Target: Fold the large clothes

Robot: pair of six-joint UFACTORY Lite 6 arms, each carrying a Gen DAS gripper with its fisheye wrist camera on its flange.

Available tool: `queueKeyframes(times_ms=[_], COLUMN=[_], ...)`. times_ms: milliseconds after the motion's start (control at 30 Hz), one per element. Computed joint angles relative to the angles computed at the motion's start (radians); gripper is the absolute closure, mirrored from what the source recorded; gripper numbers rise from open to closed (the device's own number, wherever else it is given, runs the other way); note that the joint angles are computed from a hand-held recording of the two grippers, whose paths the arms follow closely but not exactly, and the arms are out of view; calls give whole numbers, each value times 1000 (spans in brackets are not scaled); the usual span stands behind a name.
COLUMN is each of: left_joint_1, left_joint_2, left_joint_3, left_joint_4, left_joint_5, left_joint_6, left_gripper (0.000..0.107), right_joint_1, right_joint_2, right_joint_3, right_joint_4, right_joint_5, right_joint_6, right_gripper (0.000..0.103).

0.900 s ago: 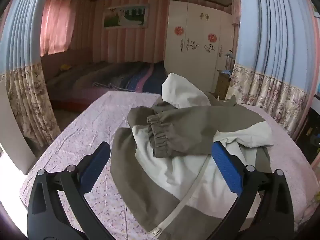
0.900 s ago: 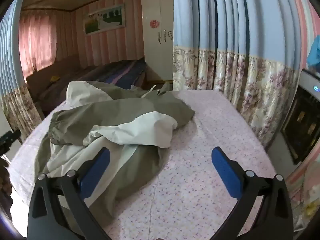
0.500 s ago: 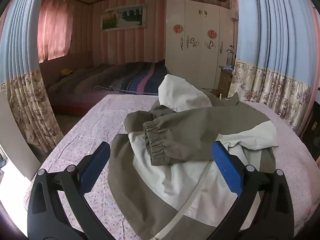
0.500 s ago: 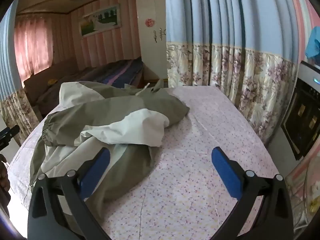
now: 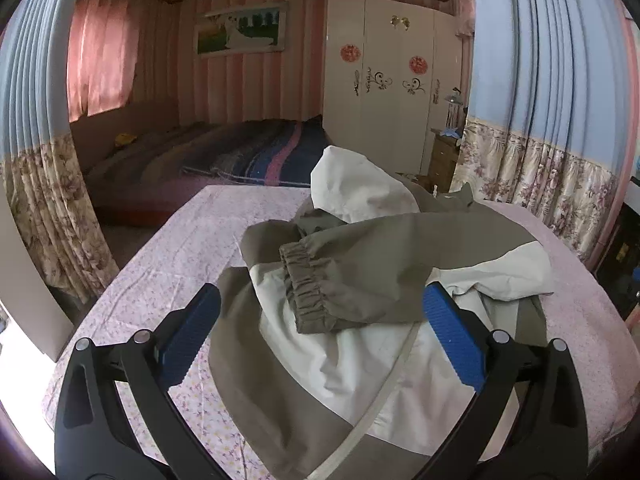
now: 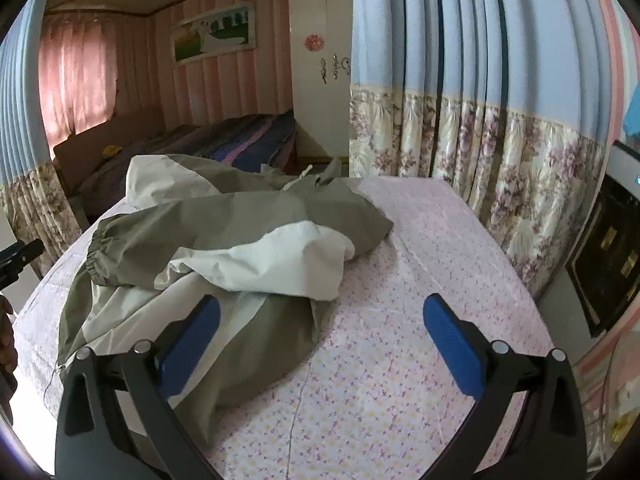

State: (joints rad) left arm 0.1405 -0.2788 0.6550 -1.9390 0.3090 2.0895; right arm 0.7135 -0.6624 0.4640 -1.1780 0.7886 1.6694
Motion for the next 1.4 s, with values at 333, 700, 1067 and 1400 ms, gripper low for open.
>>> queueKeyframes(times_ms=[333,700,1067,1400], left_joint_1=[103,324,619,273], left_joint_2=[-157,-546,-641,-380], left_joint_3=[-57,-194,-220,-142], left_joint_4=[269,711,752,609], left_joint_5=[73,304,596,185], left_joint_6=[-249,-622,-639,-557], left_gripper=[7,7,7,7], right_joint_1=[302,949,1135,737], right_joint_2=[-66,-97,-86,-126], right_joint_3=[30,27,55,21], right_joint_4=[47,191,254,126], right_joint_5=[293,865,1050,724], right_joint_6=[44,394,475,234], right_gripper=[2,2,2,2])
